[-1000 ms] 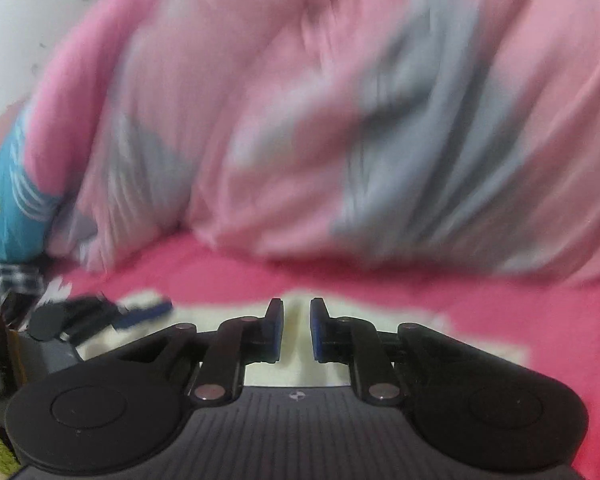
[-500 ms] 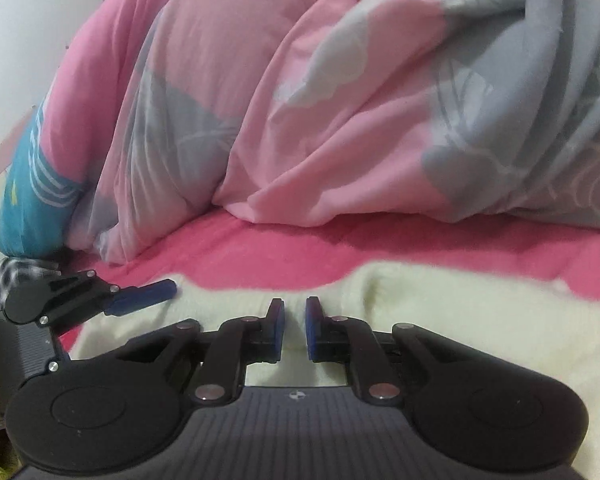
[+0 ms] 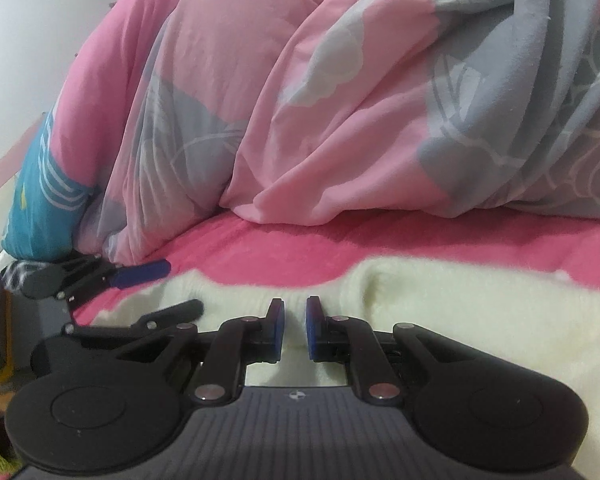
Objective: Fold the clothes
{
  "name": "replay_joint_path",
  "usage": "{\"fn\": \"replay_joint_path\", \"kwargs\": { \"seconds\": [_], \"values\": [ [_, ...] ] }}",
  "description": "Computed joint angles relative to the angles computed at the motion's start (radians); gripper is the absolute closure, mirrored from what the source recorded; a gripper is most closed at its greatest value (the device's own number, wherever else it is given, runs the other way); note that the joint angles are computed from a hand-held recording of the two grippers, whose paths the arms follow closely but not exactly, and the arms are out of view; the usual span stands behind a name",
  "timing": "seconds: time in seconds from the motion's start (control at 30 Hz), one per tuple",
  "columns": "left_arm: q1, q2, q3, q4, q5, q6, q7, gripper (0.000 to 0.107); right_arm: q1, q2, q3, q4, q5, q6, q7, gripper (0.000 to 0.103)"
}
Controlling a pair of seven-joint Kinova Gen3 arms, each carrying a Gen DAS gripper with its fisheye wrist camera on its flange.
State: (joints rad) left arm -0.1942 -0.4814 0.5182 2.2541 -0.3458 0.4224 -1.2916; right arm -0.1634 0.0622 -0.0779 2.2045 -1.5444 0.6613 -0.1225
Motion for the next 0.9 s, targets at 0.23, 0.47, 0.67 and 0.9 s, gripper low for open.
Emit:
{"fn": "replay_joint_path", "kwargs": {
  "seconds": [0.23,0.47,0.67,0.9],
  "values": [
    [0.128,-0.092,-0.152,-0.015,0.109,0.083,-0.027,0.051,0.014,0.013,0.008,0.007,-0.026,0.036,0.028,0.092],
    [0.176,-0.077,-0.214,-0.029,0.233,-0.045,-0.02,0.069,0.017,0.017,0.009,0.01,-0.038,0.044,0.039,0.092],
    [0.133,0.092,-0.109,-0.057,0.225,-0.04,0.014,0.094,0.03,0.029,0.017,0.014,-0.05,0.074,0.051,0.093],
    [0.15,0.07,-0.097,-0.04,0.148,-0.046,0.085,0.095,0.037,0.036,0.019,0.011,-0.048,0.09,0.046,0.093]
  ]
}}
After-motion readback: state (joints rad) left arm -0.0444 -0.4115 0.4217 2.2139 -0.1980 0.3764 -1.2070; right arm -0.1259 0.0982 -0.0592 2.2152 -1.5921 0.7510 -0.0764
